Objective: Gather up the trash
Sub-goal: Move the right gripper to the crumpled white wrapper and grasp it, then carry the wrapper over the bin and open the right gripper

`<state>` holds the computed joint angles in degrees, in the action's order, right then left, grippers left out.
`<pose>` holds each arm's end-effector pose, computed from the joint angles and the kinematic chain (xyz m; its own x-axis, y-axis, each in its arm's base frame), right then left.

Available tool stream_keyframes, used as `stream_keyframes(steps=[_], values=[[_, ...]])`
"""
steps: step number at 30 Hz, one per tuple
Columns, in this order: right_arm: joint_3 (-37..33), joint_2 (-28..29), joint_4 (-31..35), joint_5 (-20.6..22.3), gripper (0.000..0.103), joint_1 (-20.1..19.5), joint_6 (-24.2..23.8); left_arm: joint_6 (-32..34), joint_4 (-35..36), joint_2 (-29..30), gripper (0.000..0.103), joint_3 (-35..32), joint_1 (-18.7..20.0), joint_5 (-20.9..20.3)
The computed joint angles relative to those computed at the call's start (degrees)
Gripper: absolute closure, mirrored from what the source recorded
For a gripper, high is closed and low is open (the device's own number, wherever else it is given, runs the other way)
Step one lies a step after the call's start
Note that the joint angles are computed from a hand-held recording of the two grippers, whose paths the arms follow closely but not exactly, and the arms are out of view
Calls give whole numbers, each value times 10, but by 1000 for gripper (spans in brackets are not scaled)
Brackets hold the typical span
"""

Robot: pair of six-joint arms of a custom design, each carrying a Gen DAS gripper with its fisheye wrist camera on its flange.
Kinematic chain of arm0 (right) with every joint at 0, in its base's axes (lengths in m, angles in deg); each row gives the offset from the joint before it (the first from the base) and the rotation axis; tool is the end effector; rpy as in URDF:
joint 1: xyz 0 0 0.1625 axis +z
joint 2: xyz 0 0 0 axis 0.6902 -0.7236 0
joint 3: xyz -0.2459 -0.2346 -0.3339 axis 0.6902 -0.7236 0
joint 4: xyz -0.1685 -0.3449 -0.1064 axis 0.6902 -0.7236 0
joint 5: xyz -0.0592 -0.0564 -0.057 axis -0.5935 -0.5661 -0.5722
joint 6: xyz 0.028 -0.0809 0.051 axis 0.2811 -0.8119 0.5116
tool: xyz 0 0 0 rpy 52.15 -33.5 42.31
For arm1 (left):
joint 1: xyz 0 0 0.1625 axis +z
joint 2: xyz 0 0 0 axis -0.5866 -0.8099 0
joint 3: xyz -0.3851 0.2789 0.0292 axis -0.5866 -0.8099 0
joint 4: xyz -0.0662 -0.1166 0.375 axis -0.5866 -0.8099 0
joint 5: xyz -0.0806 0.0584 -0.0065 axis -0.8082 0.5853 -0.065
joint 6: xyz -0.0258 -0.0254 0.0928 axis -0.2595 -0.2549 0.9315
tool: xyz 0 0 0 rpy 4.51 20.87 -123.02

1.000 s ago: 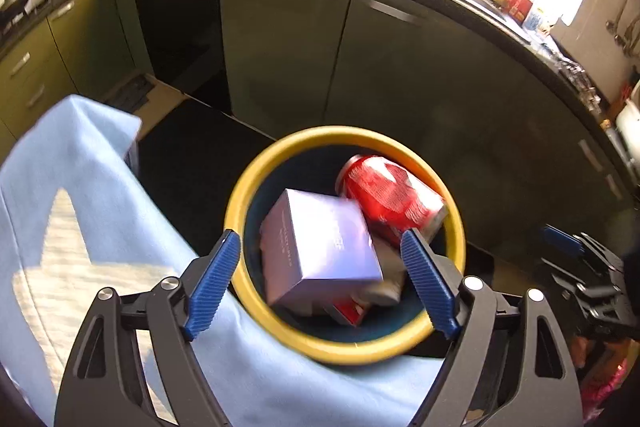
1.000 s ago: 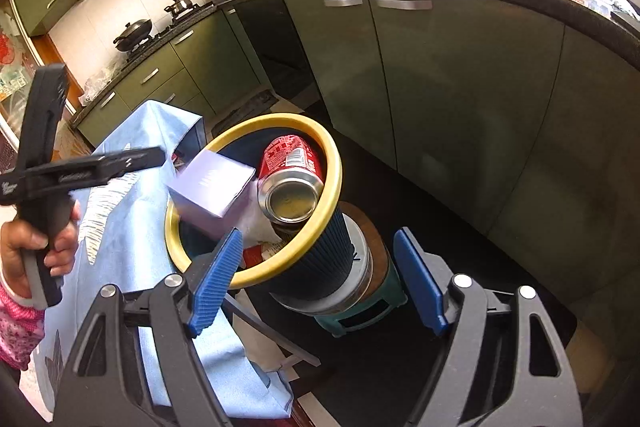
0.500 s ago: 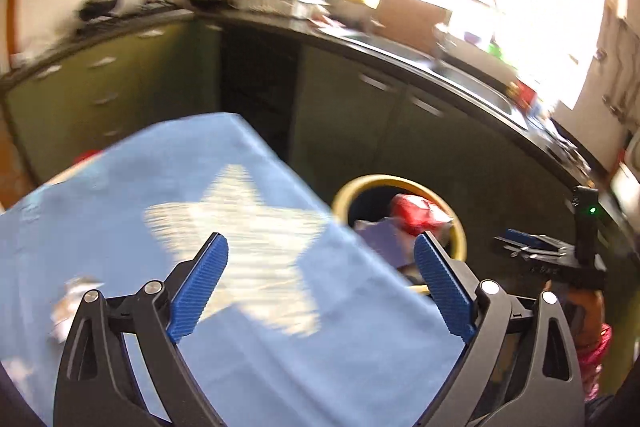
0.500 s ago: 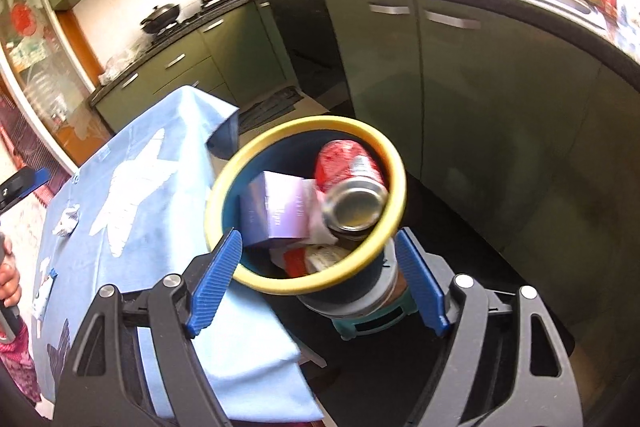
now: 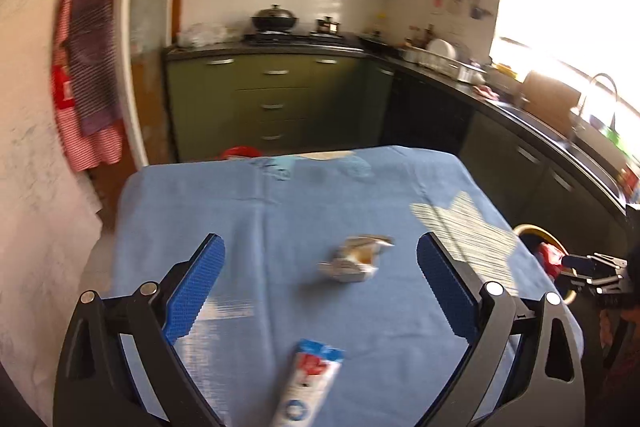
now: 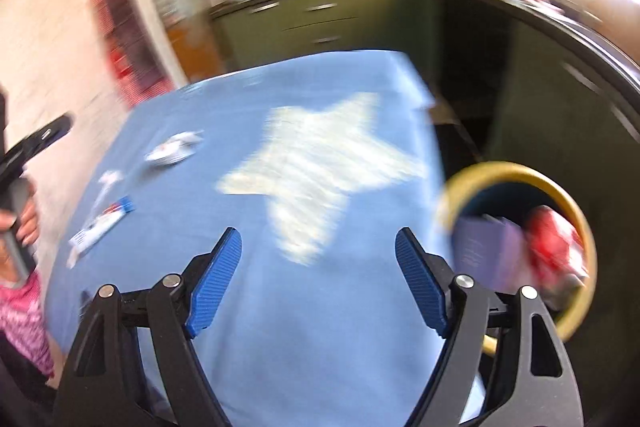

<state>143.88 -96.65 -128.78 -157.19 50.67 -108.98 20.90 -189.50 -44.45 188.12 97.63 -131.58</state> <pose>0.1298 -0.5825 0.2147 -0.8248 0.0200 0.5650 -0.3680 0.7397 -0.5634 -0.1675 -0.6893 0.2242 -0.7256 0.3854 -0.5700 0.6770 0.5483 -0.4910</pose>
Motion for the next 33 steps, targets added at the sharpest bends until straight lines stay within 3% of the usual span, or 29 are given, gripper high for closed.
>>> stream_keyframes(steps=[3, 6, 9, 12, 14, 20, 26, 27, 30, 33], values=[[-66, 40, 82, 33, 28, 18, -30, 13, -34, 2, 7, -1, 18, 19], [-140, 81, 160, 66, 27, 29, -52, 4, -41, -1, 7, -1, 39, 4], [-210, 124, 206, 106, 16, 36, -110, -13, -30, -1, 7, -7, 53, -10], [-277, 169, 224, 91, 10, 44, -166, -16, -37, 1, 7, -6, 58, -18], [-306, 181, 262, 95, 9, 42, -176, -15, -42, 0, 7, -4, 59, -20], [-404, 229, 380, 61, 7, 36, -180, -16, -38, 2, 7, -3, 57, -22], [-423, 241, 390, 66, 8, 30, -173, -10, -29, 2, 7, 0, 55, -23], [-427, 244, 390, 67, 8, 29, -171, -10, -29, 2, 7, 0, 54, -22], [-440, 248, 407, 64, 32, 29, -162, -12, -26, 2, 7, 0, 54, -23], [-442, 249, 409, 57, 34, 30, -160, -12, -28, 3, 7, 1, 54, -23]])
